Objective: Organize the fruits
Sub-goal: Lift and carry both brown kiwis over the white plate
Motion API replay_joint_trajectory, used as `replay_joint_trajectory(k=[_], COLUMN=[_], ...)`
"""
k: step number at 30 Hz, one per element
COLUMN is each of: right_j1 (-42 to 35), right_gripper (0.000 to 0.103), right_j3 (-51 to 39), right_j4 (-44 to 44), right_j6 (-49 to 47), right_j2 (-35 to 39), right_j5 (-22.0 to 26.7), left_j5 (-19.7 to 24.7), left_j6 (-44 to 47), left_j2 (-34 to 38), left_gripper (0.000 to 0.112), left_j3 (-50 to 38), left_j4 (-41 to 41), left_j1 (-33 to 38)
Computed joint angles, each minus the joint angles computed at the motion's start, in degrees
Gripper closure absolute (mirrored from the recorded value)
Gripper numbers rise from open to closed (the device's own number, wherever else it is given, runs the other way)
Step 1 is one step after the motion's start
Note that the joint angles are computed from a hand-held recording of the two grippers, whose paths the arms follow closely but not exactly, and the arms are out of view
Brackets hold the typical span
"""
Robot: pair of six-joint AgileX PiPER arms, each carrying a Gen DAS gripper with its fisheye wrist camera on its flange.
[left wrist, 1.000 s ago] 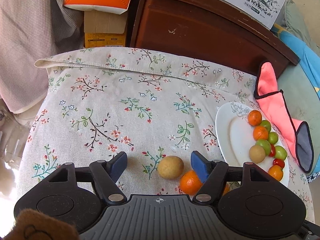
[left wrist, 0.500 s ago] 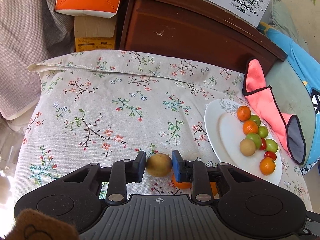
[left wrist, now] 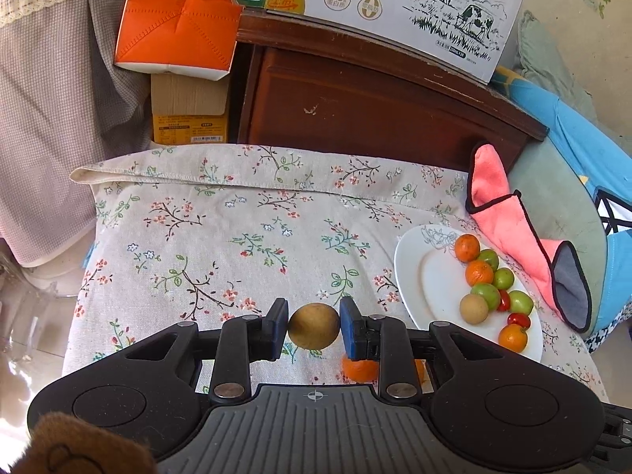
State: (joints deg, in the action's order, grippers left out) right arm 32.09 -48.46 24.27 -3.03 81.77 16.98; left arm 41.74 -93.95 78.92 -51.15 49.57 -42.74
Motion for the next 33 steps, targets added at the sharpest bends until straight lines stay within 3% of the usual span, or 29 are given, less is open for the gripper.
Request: replay_joint_trajectory(k=[10, 16, 23, 33], right_j1=[-2.6, -7.8, -13.9, -15.3], right_gripper=[0.077, 0.077, 0.077, 0.077], right_j3=[-0.5, -3.1, -7.3, -9.1], right_j4=[2.2, 7.1, 13.8, 16.0], right_j6=[-2.1, -9.5, -21.2, -20.4], right_j2=[-3.6, -5.8, -3.6, 2.3], right_j5=[0.7, 3.9, 8.3, 12.2], left_j5=[0.5, -0.6, -4.7, -12.5], left_j6=[-0.6, 2.1, 7.7, 18.3], left_j2=[-0.4, 0.2, 4.0, 12.6], left_gripper=[0.087, 0.087, 0.087, 0.087], left_j3=[-1.5, -4.4, -8.7, -14.3], left_j4=[2.9, 4.1, 2.1, -5.3], left_j1=[-2.6, -3.2, -0.7, 3.6])
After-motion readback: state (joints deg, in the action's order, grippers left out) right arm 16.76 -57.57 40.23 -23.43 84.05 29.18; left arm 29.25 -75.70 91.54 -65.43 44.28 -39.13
